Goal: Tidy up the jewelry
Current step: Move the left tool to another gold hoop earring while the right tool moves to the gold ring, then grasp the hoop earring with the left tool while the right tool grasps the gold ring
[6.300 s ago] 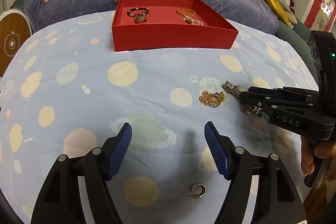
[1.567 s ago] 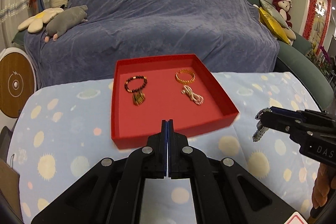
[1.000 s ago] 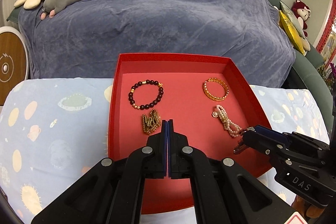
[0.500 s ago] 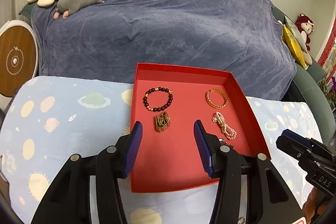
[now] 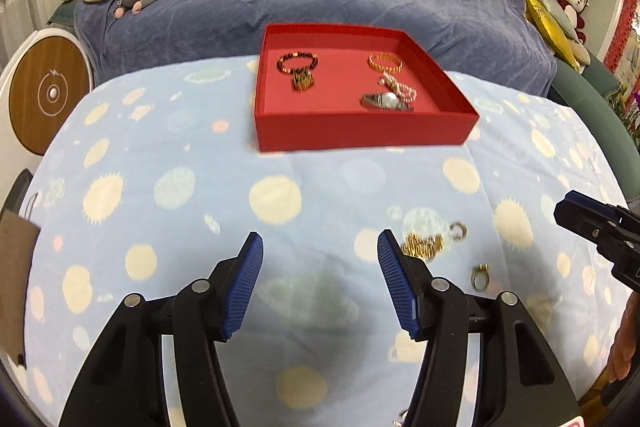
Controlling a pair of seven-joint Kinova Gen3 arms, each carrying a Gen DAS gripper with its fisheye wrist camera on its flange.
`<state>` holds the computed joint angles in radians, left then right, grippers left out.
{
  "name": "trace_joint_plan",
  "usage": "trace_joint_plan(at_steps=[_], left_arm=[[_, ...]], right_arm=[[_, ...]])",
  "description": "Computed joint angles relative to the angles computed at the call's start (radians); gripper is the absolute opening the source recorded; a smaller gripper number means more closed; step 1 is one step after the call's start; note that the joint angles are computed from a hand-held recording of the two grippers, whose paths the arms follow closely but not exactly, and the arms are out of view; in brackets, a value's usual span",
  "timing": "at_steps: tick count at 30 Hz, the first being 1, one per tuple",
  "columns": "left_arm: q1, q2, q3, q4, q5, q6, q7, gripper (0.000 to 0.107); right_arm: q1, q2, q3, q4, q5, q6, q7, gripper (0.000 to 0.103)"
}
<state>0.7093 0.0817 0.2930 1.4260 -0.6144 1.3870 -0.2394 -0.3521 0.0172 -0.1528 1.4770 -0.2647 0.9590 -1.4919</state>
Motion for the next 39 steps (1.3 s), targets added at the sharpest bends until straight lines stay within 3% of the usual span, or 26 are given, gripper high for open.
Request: trace_joint_plan(at_steps=[7, 10, 15, 23, 25, 27, 32, 39], left_arm=[[0.095, 0.015, 0.054, 0.045, -0.017, 0.006, 0.104, 0.058], [0.144, 0.036, 0.061, 0.039, -0.037, 0.030, 0.121, 0.065], [0.167, 0.037, 0.053, 0.066, 0.014, -0.016, 0.131, 0.065], [0.208, 0.054, 0.053, 0.098, 0.001, 0.004, 0.177, 0.065], [0.226, 0.062, 0.054, 0.097, -0.026, 0.020, 0.191, 0.063], [0.232, 0.059, 0.052, 0.104, -0.036, 0.008, 0.185, 0.052], [0.225, 0.042, 0.049, 0.124, -0.038, -0.038, 0.177, 0.037], [0.200, 0.015, 0.063, 0.143, -0.004, -0.108, 0.174, 0.037]], right_arm=[[-0.014, -0.054, -0.008, 0.106, -0.015, -0.006, 0.039, 0.039], [-0.024, -0.054, -0.015, 0.124, 0.008, -0.010, 0.030, 0.039], [-0.032, -0.047, -0.016, 0.133, 0.009, -0.011, 0.029, 0.039], [-0.038, -0.036, -0.018, 0.128, -0.003, 0.008, 0.041, 0.039], [-0.041, -0.036, -0.020, 0.128, -0.003, 0.008, 0.043, 0.039], [-0.041, -0.034, -0.019, 0.126, -0.006, 0.010, 0.046, 0.039], [-0.044, -0.024, -0.021, 0.122, 0.000, 0.013, 0.039, 0.039], [-0.043, -0.018, -0.020, 0.118, -0.002, 0.013, 0.035, 0.039]])
